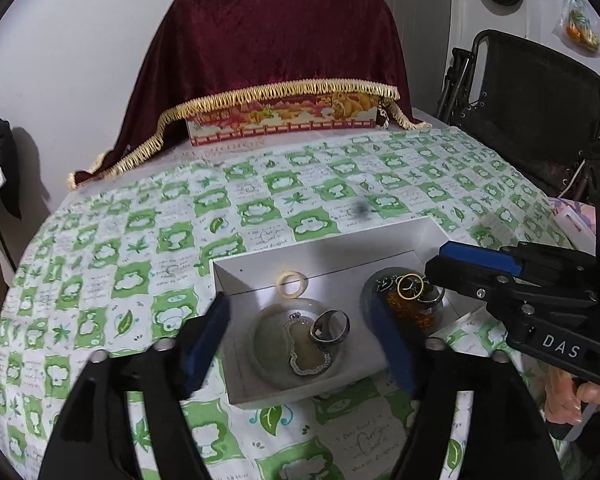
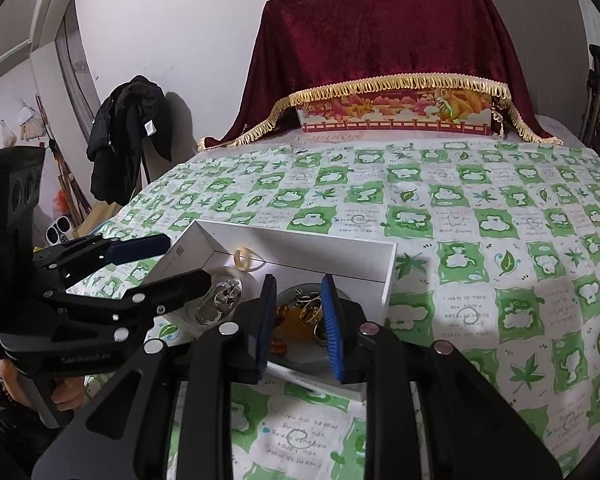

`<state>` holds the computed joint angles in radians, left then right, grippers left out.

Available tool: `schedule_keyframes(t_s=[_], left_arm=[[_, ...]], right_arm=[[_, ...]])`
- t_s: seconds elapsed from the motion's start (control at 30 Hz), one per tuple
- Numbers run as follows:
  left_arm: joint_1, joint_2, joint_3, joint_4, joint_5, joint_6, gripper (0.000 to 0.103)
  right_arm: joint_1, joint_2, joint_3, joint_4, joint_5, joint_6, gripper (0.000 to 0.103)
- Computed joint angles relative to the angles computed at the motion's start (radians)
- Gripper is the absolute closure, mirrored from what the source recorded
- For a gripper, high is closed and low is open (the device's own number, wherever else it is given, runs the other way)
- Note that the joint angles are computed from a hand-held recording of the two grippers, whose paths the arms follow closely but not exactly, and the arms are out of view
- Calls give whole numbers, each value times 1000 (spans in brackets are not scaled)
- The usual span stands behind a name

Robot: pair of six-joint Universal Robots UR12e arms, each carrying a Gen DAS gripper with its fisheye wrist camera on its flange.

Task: Organize jewelry
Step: 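Carry both rings into the white box and open both grippers, then withdraw both grippers from the box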

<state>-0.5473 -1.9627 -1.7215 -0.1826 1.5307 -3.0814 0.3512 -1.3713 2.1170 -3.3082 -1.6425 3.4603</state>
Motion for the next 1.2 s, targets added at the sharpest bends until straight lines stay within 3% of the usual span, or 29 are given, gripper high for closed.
schedule_keyframes(t_s=[0.07, 0.23, 0.4, 0.63, 0.93, 1.07, 1.2], left_arm=[[-8, 3, -7, 22, 21, 3, 16], [-25, 10, -22, 73, 75, 0, 4], [-34, 18, -34, 92, 120, -28, 3], [-40, 24, -45, 100, 176, -81, 3], [-54, 32, -63, 141, 295, -124, 3], [-38, 47, -80, 133, 217, -145, 3], [-47, 47, -75, 92, 258, -160, 3]], right_arm=[[6, -3, 4, -11, -19, 3, 68], [23, -17, 18, -36, -77, 17, 57], [28, -31, 33, -40, -103, 60, 44], [45, -54, 50, -28, -160, 97, 8], [68, -61, 39, 81, -189, 105, 5], [78, -57, 31, 109, -197, 90, 5], [86, -51, 23, 124, -207, 77, 5]])
